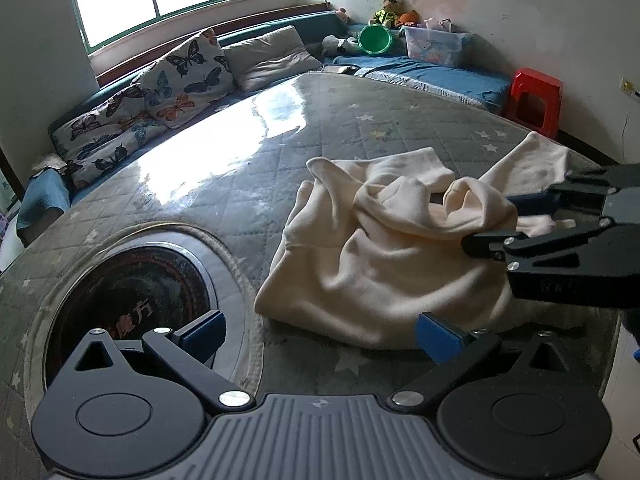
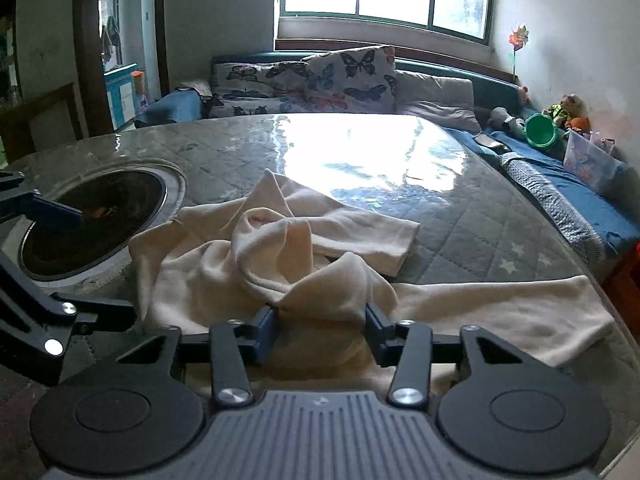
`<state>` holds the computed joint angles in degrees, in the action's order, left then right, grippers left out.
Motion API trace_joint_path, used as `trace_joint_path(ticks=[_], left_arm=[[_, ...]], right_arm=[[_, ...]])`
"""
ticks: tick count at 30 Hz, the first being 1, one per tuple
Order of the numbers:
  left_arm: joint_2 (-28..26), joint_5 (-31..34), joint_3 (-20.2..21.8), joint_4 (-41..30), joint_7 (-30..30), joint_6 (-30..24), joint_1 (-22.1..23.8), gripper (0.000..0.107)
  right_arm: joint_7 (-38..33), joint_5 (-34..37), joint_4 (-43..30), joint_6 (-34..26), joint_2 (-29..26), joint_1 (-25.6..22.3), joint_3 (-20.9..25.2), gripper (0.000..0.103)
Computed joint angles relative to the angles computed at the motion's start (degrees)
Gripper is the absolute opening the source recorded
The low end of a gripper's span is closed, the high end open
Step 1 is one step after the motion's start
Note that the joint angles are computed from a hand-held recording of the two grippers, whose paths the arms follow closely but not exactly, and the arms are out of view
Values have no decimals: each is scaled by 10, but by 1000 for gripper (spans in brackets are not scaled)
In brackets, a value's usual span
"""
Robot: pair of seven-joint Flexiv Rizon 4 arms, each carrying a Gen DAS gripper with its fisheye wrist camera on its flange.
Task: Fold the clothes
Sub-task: 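Grasp the sweatshirt fabric with the right gripper and lift it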
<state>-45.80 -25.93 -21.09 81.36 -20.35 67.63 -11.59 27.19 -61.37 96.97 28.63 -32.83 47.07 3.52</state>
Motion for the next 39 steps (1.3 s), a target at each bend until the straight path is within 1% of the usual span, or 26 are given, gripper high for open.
trace_joint_path(ticks=[1, 3, 6, 9, 11, 17, 19, 20, 21, 23, 26, 28, 29, 32, 37, 39], left_arm=[[-1, -1, -1, -2, 0, -2, 0, 103], [-3, -4, -1, -8, -5, -8, 0, 102], [-6, -8, 0, -15, -11, -18, 0, 102], [-7, -11, -3, -17, -9, -20, 1, 101], [-7, -13, -2, -18, -9, -22, 0, 101], [-11, -16, -1, -23, -11, -27, -1, 101], [-11, -17, -2, -23, -9, -27, 0, 101], [-11, -17, -2, -24, -10, -27, -1, 101], [-12, -17, -1, -25, -10, -28, -1, 101], [-12, -18, -1, -26, -11, -29, -2, 101], [-11, -19, -1, -25, -10, -29, -1, 101], [-11, -20, -2, -24, -9, -29, 0, 101], [-12, -20, -3, -25, -8, -30, 0, 98], [-12, -23, -4, -27, -7, -34, 1, 93], [-12, -31, -9, -29, -1, -39, 4, 84], [-11, -36, -12, -29, 2, -40, 6, 83]], right_arm=[[1, -2, 1, -1, 0, 1, 0, 42], [8, -9, 4, -2, 3, 2, -2, 33], [23, -16, 11, -5, 8, 4, 0, 24], [32, -19, 16, -11, 13, 5, 3, 19], [32, -19, 18, -14, 15, 5, 6, 17], [21, -13, 15, -19, 12, 1, 9, 18], [16, -13, 13, -20, 11, 1, 9, 19], [12, -13, 11, -21, 10, 2, 8, 22], [7, -13, 9, -24, 9, 2, 8, 27], [-2, -11, 5, -28, 6, 3, 7, 32], [-13, -9, 3, -30, 3, 2, 5, 32], [-14, -12, 5, -26, 3, 0, 4, 26], [-10, -14, 8, -21, 5, -1, 4, 20], [-9, -20, 10, -22, 7, 1, 3, 14], [-10, -34, 12, -25, 11, 6, 5, 8], [-12, -40, 12, -27, 12, 9, 6, 7]])
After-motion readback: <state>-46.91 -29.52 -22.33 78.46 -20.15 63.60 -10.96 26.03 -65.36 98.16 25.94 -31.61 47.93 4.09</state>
